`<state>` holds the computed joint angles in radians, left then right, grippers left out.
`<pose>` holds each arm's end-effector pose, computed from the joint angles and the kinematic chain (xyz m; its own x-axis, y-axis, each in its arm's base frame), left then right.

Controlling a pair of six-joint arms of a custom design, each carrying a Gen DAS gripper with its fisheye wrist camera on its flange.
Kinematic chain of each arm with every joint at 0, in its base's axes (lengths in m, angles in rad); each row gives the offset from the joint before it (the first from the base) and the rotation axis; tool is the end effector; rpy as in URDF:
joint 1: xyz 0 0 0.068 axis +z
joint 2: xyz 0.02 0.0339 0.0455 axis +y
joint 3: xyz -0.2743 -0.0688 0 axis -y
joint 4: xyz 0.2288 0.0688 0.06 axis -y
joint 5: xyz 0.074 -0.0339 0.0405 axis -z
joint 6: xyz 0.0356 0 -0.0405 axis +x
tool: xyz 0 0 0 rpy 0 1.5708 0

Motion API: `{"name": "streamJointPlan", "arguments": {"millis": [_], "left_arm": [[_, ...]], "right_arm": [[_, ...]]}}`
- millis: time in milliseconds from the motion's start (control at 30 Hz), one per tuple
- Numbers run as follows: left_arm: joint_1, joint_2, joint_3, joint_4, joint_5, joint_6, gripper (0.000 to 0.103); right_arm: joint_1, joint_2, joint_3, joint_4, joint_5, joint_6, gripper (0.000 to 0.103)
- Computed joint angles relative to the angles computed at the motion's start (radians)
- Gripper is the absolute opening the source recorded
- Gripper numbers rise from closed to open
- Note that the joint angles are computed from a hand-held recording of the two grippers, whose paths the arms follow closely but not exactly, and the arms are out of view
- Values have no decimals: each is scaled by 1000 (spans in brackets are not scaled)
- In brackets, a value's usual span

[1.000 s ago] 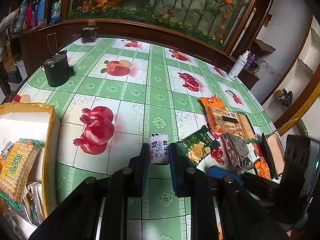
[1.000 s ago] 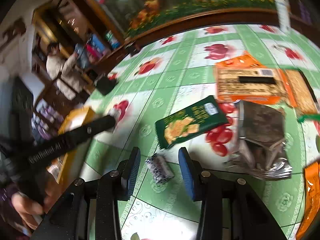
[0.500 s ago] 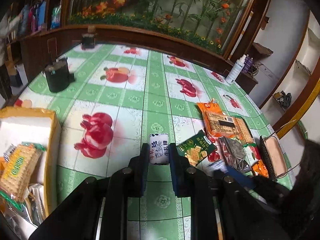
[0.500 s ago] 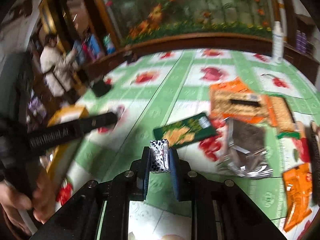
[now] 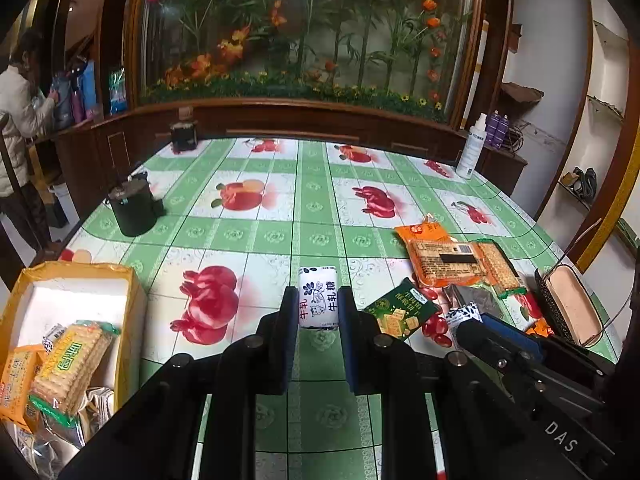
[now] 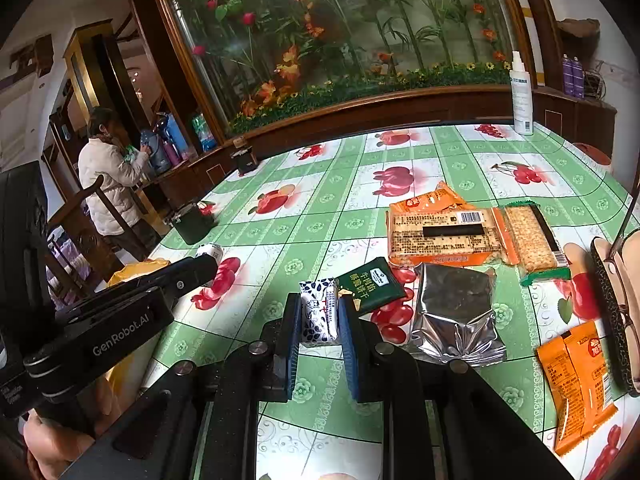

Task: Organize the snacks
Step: 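Carry both cubes into the yellow box and open both tools to release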

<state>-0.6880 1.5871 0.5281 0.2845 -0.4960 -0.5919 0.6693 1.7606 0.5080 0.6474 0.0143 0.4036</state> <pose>0.2148 -0.1546 0.1440 -0.6133 -0.1311 -0.7789 -0.0561 0.9909 -0.1226 0.2281 0.1798 0.1220 -0.6504 -0.0138 -0.7595 -0.3868 0.8665 0.3155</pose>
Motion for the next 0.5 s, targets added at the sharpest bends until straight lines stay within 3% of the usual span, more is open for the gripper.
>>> {"name": "streamJointPlan", "arguments": {"millis": [500], "left_arm": [[-62,-57,-28,5,-110,0,19]], "right_arm": [[35,-24,-16,17,50,-20,21]]}}
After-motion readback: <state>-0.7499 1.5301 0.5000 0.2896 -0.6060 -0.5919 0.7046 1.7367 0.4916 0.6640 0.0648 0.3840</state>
